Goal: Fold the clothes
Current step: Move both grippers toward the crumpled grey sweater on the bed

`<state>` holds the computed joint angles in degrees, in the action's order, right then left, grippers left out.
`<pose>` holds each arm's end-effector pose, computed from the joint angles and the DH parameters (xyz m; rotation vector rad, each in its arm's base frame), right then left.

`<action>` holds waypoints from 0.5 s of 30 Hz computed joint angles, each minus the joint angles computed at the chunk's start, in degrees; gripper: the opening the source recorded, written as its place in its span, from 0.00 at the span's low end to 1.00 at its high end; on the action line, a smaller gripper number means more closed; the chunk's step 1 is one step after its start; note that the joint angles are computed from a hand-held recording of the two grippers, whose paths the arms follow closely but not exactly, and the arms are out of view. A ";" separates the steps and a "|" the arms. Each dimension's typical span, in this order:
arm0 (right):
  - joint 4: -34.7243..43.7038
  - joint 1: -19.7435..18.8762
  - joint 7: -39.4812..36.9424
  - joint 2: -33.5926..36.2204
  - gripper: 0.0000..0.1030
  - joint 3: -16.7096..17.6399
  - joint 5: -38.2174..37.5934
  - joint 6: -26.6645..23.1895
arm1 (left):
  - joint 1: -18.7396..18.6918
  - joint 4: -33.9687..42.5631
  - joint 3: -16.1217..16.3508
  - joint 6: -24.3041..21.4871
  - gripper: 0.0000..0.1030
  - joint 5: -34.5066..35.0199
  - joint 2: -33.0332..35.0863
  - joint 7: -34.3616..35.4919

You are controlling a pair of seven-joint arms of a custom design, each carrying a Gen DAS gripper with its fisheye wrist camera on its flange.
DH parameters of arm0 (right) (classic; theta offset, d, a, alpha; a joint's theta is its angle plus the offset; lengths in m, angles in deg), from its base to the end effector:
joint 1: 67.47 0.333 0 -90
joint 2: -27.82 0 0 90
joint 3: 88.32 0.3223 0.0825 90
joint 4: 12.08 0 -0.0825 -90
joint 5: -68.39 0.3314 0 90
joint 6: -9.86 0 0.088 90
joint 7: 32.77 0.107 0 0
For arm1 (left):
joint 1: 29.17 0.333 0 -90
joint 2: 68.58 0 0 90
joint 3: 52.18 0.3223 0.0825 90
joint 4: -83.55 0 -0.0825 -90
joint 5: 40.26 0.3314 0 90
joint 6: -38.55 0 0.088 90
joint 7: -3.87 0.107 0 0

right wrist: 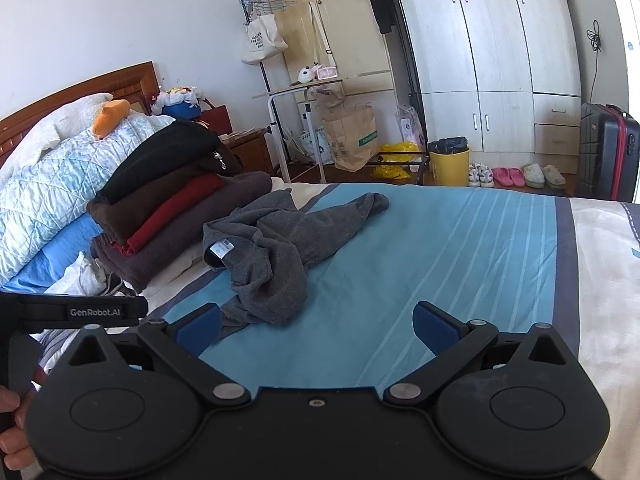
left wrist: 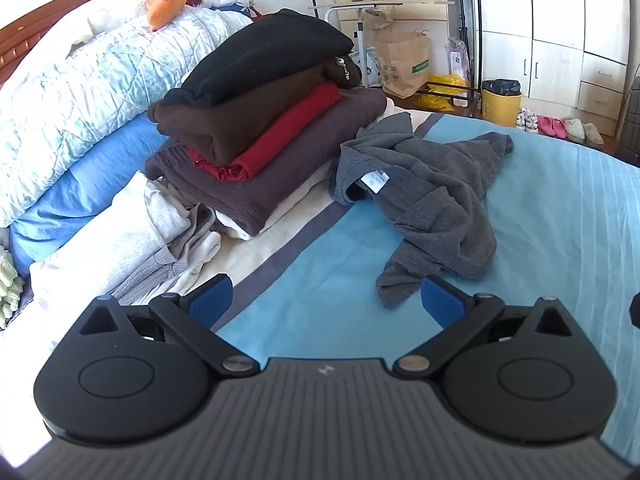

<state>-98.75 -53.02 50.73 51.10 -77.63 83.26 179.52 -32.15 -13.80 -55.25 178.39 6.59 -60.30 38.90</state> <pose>0.6320 0.2460 0.5832 -1.6831 1.2860 -0.4838 0.5995 -0.0599 0.5918 -1.9014 1.2927 -0.4559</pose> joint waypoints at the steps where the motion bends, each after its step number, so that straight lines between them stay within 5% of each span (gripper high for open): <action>1: 0.12 0.42 0.61 0.13 1.00 -0.58 -0.35 -0.09 | 0.22 -0.14 -0.07 0.56 0.99 -0.84 -0.01 0.56; 15: 0.90 0.82 4.71 0.72 1.00 -1.96 -1.39 -2.19 | 0.80 -0.65 0.05 2.02 0.98 -5.11 0.03 3.20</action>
<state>-97.86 -52.20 55.44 51.82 -79.59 81.87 177.33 -31.36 -14.45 -55.20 180.41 1.48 -60.27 42.10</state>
